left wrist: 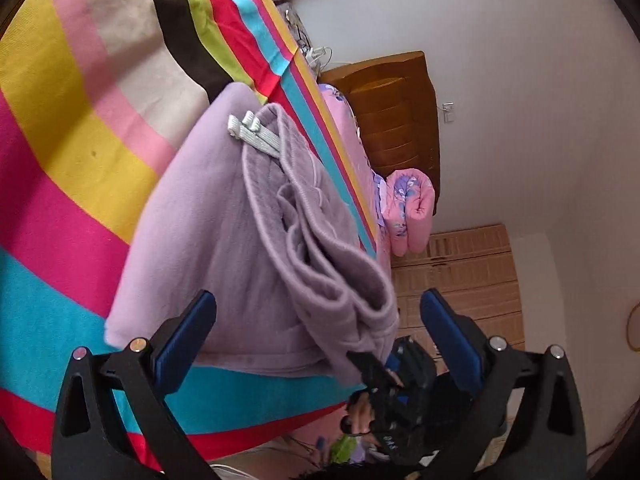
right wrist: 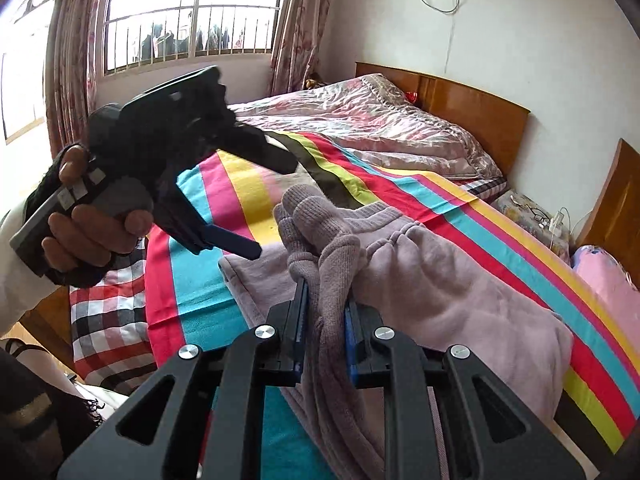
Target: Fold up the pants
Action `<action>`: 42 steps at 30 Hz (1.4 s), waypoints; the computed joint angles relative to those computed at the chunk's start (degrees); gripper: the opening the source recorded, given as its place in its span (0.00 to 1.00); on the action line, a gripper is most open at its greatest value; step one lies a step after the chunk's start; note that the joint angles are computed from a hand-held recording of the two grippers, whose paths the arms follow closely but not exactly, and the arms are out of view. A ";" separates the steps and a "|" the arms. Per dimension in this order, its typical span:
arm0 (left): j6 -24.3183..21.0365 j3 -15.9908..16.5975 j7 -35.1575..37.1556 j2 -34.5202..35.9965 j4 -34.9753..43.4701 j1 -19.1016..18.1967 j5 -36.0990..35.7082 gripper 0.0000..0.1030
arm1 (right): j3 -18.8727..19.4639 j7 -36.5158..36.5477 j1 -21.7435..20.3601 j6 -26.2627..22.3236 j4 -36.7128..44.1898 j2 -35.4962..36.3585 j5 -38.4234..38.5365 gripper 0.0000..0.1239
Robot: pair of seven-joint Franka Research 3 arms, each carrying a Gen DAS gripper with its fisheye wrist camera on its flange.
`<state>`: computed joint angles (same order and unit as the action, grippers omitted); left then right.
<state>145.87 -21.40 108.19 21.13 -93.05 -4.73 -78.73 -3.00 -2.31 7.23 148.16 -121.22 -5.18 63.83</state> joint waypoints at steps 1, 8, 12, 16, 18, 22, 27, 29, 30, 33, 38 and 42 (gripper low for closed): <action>-1.10 0.07 -0.55 1.77 2.15 -0.12 0.77 0.98 | 0.01 -0.84 0.06 0.33 -0.35 -0.16 0.47 0.14; -9.10 1.93 -16.83 17.81 25.14 -4.56 22.24 0.98 | 1.03 -3.76 1.41 4.01 -2.40 -0.60 -0.16 0.15; -10.96 6.03 -26.02 22.24 33.73 -9.48 36.60 0.40 | 0.29 0.29 0.90 1.55 -1.72 -0.12 -3.08 0.16; -7.64 4.09 -25.55 20.99 29.81 -8.24 39.72 0.30 | -4.03 1.66 -2.51 -5.44 -2.40 -3.17 5.35 0.20; -5.95 1.98 -24.04 20.52 28.07 -6.73 39.83 0.29 | -5.70 5.09 -4.96 -4.09 -4.55 -5.37 7.48 0.42; -4.67 -0.59 -24.00 20.17 26.55 -4.97 42.58 0.29 | -8.32 7.40 -7.85 5.71 -12.10 -11.02 12.76 0.80; -4.64 -2.43 -26.22 20.41 26.89 -4.12 46.55 0.29 | -7.20 16.08 -8.78 12.88 -17.61 -12.54 5.57 0.80; -5.20 -1.78 -28.54 20.38 27.79 -4.91 48.90 0.29 | -7.36 17.35 -7.71 14.16 -17.35 -10.66 4.14 0.80; -5.53 -1.47 -29.48 20.49 28.51 -5.35 50.16 0.28 | -7.37 17.41 -7.11 14.36 -17.16 -9.79 3.78 0.79; -5.77 -0.93 -31.67 20.69 30.70 -6.81 53.49 0.25 | -6.77 13.43 -4.65 19.40 -15.78 -6.63 6.79 0.78; -3.74 -1.62 -32.17 19.19 30.51 -7.15 55.48 0.22 | -4.10 14.07 -3.87 30.70 -13.66 -0.67 4.69 0.77; -4.97 -1.61 -31.37 20.09 35.00 -8.58 58.01 0.21 | -4.89 12.60 -3.55 31.28 -12.62 -0.28 10.26 0.77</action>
<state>140.89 -23.01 76.82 41.22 -58.05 -13.31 -20.72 -7.90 10.29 3.68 179.44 -133.85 -5.47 74.09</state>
